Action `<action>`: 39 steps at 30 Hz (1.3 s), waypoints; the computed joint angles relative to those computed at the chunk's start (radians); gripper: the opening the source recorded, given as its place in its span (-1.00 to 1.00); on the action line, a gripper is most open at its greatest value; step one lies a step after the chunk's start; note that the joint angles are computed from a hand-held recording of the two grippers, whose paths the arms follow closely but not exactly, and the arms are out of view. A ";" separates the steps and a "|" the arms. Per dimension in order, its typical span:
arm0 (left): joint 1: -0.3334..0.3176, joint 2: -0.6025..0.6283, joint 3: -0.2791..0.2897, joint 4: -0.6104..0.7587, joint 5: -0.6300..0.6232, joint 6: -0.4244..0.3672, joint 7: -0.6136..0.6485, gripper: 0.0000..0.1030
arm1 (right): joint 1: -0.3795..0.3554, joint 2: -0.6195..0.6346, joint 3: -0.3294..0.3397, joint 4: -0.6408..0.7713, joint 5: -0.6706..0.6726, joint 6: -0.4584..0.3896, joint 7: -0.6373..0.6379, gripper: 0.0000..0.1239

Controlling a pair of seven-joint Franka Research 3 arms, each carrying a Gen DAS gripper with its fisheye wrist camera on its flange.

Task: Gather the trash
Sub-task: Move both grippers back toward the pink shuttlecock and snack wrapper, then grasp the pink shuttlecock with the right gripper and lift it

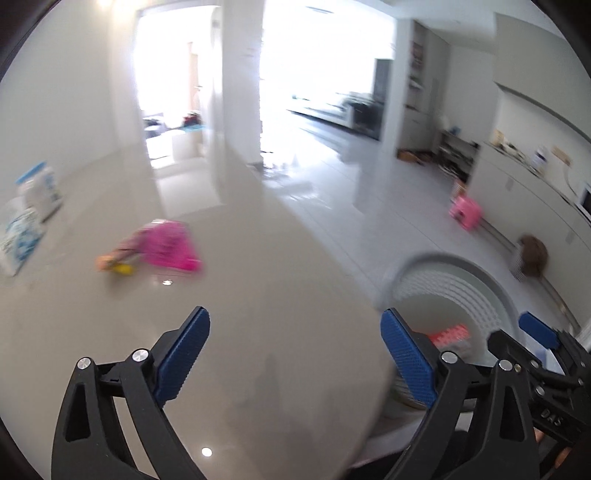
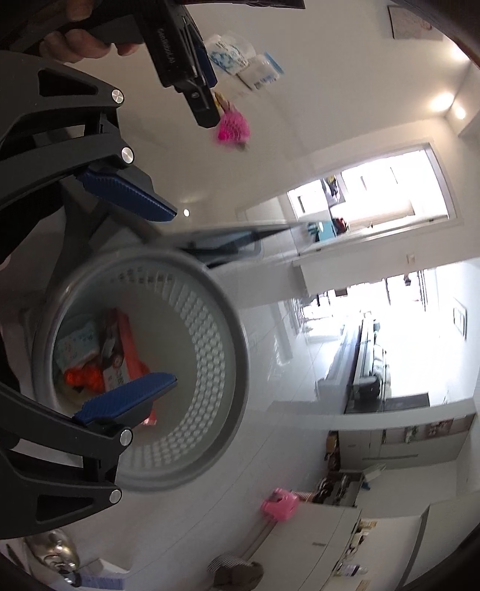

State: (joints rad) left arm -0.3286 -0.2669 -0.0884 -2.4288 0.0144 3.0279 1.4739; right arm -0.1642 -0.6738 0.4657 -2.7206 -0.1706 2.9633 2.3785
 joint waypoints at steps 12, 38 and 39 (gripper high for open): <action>0.403 0.015 -0.101 0.016 0.329 0.061 -0.322 0.86 | -0.180 0.373 0.229 0.346 -0.180 0.118 0.028 0.30; 0.444 0.212 0.038 0.200 0.442 0.027 -0.348 0.87 | 0.135 1.234 0.196 1.279 -0.575 -0.453 -0.075 0.34; 0.436 0.214 0.040 0.200 0.405 0.026 -0.313 0.87 | 0.151 1.242 0.182 1.295 -0.567 -0.464 -0.085 0.34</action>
State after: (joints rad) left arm 0.1077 -0.0528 -0.0484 -2.2289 0.4196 3.0540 1.1604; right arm -0.0133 0.5678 0.6474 -1.4256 -0.7376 2.4996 2.2934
